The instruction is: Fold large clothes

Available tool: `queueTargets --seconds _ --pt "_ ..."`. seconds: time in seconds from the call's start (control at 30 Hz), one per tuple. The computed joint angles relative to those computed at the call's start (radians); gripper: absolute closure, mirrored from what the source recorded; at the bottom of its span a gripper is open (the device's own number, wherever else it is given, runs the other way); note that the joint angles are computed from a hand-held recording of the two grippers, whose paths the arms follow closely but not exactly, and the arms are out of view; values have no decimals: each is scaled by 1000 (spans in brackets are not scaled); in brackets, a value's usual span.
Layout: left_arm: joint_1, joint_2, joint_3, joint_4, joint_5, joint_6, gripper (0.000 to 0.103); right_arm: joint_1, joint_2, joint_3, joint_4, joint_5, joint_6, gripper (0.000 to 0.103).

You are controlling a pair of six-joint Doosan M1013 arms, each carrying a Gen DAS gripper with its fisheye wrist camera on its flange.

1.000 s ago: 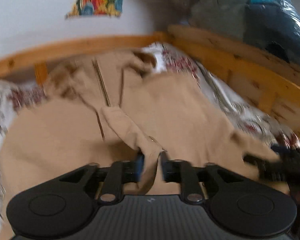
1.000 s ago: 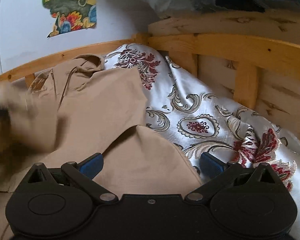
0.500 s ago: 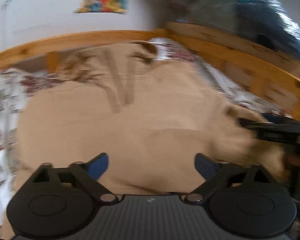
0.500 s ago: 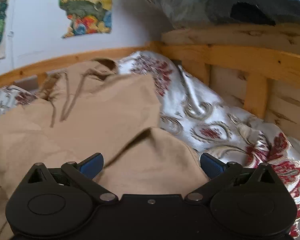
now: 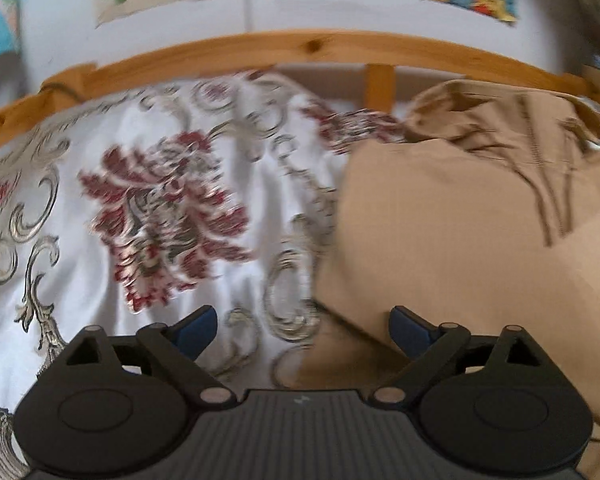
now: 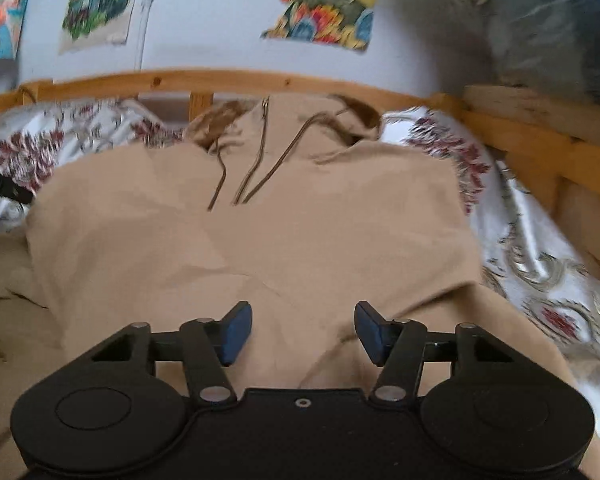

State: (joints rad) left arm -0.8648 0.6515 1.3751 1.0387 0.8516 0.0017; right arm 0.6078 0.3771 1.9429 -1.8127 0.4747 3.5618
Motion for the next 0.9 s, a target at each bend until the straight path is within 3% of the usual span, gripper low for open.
queueTargets --seconds 0.07,0.1,0.13,0.17,0.23,0.27,0.3,0.4,0.47,0.53,0.6,0.67,0.73,0.8,0.9 --pt "11 -3 9 -24 -12 -27 8 -19 20 -36 165 -43 -200 45" --pt "14 -6 15 -32 -25 -30 8 -29 22 -42 213 -75 -252 53" --pt "16 -12 27 -27 -42 -31 8 -35 18 -40 220 -98 -253 61" --pt "15 -15 34 -14 -51 -27 8 -35 18 -36 194 -100 -224 77" --pt "13 -14 33 16 -52 -23 8 -33 10 -34 214 -114 -273 88" --pt "10 -13 29 32 -47 -35 9 -26 5 -30 179 -95 -266 97" --pt "8 -14 28 53 -47 -62 12 -17 0 -26 138 -60 -261 98" --pt "0 -16 28 128 -56 -173 13 8 -7 -26 69 95 -230 99" --pt "-1 -4 4 114 -33 -168 13 12 3 -33 58 194 -222 99" --pt "3 16 -29 65 -21 -99 14 4 13 -30 31 207 -168 96" --pt "6 50 -89 -18 44 18 17 9 26 -31 63 218 -188 79" --pt "14 86 -151 -104 110 103 20 27 33 -20 47 275 -169 76" --pt "23 99 -169 -132 115 98 20 39 21 2 3 282 -133 75" --pt "30 116 -195 -162 139 116 18 44 13 13 -30 267 -138 69" --pt "38 135 -238 -226 189 148 16 28 13 5 34 156 -227 55"
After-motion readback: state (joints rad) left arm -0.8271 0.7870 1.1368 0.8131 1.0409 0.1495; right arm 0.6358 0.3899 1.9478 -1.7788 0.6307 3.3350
